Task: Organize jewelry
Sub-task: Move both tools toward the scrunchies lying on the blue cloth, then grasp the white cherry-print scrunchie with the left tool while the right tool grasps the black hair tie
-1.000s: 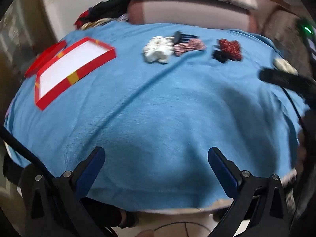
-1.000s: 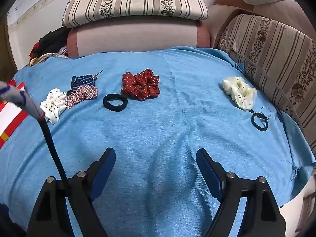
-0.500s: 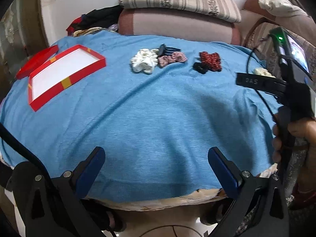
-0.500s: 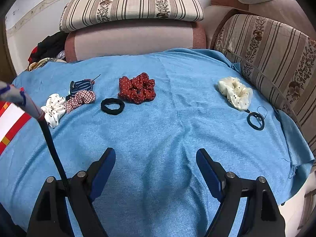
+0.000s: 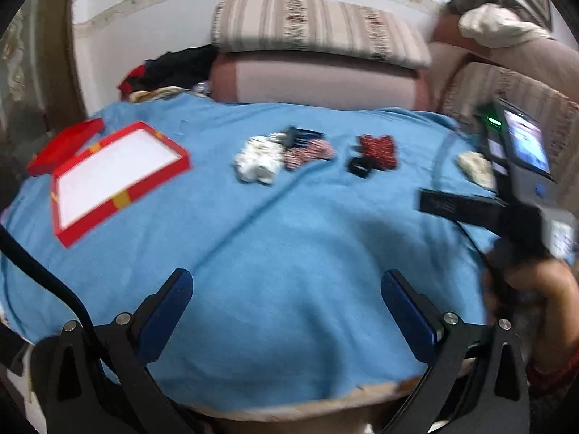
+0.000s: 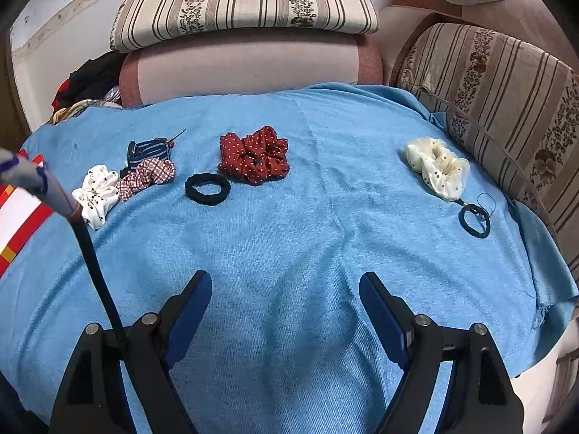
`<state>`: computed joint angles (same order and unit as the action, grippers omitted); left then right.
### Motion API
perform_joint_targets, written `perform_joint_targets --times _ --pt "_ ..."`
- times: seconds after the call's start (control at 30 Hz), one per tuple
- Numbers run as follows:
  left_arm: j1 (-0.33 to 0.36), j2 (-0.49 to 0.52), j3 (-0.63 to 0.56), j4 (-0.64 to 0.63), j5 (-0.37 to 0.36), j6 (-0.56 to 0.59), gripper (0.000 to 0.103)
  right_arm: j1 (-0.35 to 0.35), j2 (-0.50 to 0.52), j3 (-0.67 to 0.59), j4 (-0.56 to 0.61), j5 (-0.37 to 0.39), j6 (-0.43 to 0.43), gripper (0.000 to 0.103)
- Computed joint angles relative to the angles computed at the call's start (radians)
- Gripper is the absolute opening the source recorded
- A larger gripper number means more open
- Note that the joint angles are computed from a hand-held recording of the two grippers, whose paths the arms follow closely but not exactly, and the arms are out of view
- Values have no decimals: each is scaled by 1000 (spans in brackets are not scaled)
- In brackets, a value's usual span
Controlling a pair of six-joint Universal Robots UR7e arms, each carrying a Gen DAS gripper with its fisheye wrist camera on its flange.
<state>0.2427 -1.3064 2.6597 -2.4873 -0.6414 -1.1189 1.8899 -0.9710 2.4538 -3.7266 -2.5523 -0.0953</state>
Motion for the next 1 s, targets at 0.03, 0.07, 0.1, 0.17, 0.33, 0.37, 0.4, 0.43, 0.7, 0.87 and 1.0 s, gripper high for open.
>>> perform_joint_targets --times 0.03,0.07,0.1,0.17,0.33,0.37,0.4,0.43,0.7,0.87,1.0 --pt "31 -8 -17 17 7 17 103 -4 10 -2 -29 6 -24 87" --pt "70 -18 -33 19 16 42 103 -3 11 -9 -27 3 -34 87" --pt "102 -26 -43 14 27 61 103 -6 5 -9 -16 16 -31 87" --pt "166 -37 -70 15 61 94 103 -12 -3 -14 7 33 -36 87" --pt "283 -1 -127 -51 161 224 103 -35 -11 -30 34 88 -58 87" --pt "308 12 -141 -75 168 260 103 -41 -16 -33 42 100 -61 87" --pt "324 20 -147 -109 169 296 103 -47 -19 -36 44 110 -68 87" --pt "343 31 -154 -160 165 344 103 -54 -20 -39 40 117 -80 87" --pt "487 154 -268 -424 82 615 103 -112 -32 -85 68 165 -145 84" --pt "542 228 -341 -515 54 743 103 -133 -10 -147 55 164 -212 80" --pt "593 261 -400 -539 4 796 103 -146 -17 -179 103 207 -211 79"
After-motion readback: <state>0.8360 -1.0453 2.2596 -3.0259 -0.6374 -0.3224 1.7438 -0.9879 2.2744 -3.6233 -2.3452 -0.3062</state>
